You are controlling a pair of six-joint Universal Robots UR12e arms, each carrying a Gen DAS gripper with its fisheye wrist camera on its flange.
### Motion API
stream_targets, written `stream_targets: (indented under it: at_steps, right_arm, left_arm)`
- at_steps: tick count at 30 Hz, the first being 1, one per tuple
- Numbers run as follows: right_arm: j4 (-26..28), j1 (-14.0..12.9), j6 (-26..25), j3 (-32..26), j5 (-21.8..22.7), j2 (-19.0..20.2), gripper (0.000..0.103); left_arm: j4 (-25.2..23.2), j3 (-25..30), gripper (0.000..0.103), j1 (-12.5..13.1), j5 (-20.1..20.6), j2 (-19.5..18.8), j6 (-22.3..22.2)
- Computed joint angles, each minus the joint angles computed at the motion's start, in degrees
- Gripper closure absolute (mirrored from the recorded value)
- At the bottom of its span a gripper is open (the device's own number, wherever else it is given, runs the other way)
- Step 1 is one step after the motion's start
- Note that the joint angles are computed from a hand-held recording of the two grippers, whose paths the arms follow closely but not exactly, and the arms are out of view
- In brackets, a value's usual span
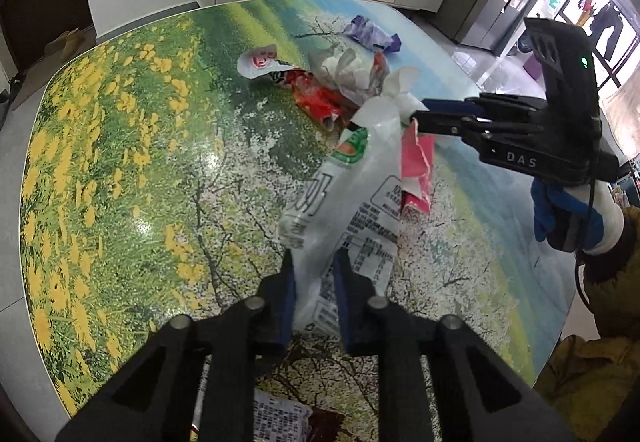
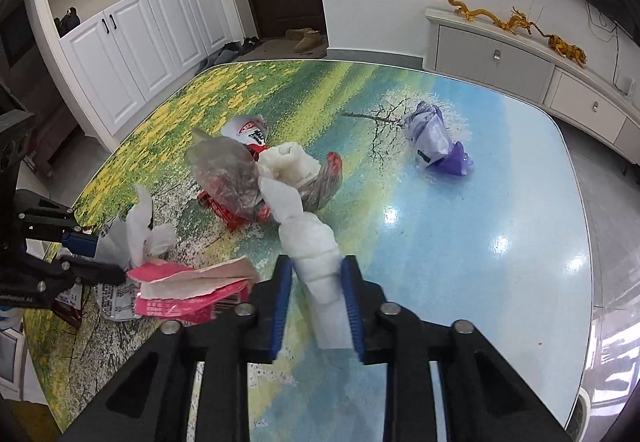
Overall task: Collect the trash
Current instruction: 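Grasp the white printed bag with the left gripper while the right grasps a tissue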
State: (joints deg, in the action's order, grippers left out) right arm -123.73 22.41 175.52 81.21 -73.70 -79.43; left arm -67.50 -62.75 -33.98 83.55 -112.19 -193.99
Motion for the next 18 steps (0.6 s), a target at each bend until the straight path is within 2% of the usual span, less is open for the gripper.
stream_targets:
  at_steps: [5, 11, 18]
  right_arm:
    - [-0.8, 0.0, 0.9, 1.5, 0.1, -1.5, 0.086]
    - [-3.1, -0.3, 3.2, 4.0, 0.0, -4.6, 0.087]
    - [-6.8, -1.1, 5.9, 6.7, -1.0, -8.6, 0.087]
  left_arm:
    - [3.3, -2.1, 0.1, -0.2, 1.2, 1.4, -3.7]
    - [8.1, -4.7, 0.101, -0.5, 3.4, 3.8, -7.0]
    - [10.9, -4.8, 0.101, -1.7, 7.7, 5.6, -8.5]
